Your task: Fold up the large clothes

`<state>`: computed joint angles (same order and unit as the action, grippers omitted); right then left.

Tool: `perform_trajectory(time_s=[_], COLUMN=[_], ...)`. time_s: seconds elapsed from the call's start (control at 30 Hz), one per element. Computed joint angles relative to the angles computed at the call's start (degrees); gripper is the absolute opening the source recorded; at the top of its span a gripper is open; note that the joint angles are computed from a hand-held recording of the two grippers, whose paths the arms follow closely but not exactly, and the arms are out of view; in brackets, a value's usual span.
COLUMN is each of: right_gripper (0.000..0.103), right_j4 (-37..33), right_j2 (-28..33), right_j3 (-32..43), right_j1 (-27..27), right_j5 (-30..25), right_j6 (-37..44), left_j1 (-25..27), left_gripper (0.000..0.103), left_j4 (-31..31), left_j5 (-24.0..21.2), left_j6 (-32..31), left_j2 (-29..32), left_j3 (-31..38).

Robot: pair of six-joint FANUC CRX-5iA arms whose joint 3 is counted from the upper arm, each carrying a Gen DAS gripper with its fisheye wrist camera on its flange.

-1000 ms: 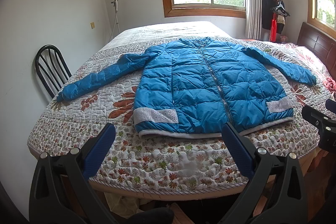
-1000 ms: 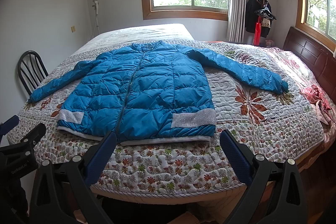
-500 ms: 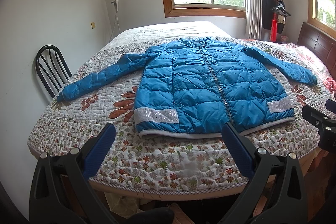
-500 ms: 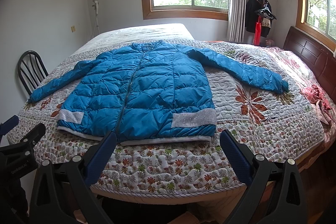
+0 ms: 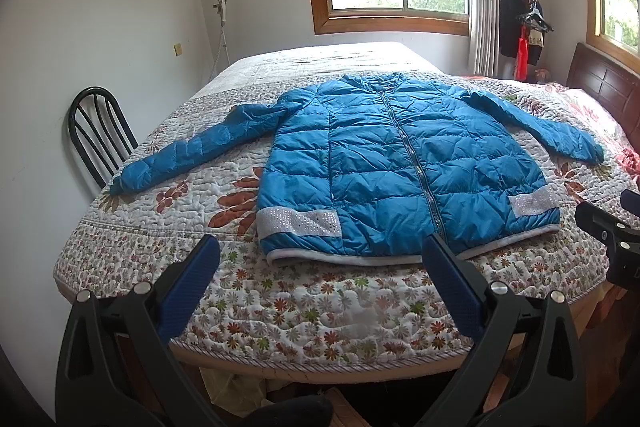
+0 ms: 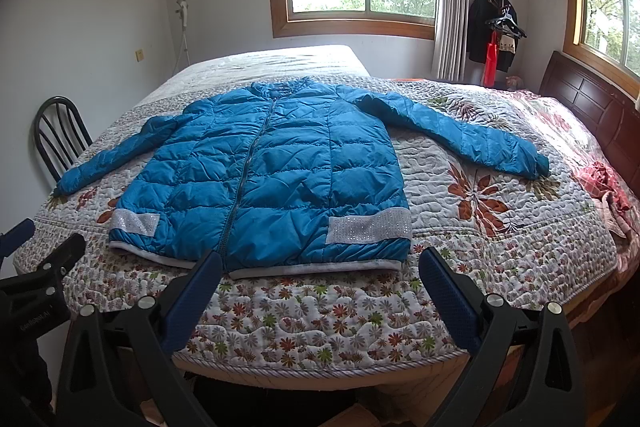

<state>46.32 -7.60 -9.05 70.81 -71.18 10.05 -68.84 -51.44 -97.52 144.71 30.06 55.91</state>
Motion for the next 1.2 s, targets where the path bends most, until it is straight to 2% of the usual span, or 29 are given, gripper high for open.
perform_trajectory(time_s=[1.2], right_gripper=[0.099], right_j4=[0.16], right_j2=[-0.07], right_j3=[-0.03], right_j1=[-0.02], right_j5=[0.09], right_j6=[0.13], left_j1=[0.42], left_gripper=[0.100], left_j4=[0.13], left_j5=[-0.14], left_j6=[-0.47], left_j2=[-1.12], left_j3=[-0.61])
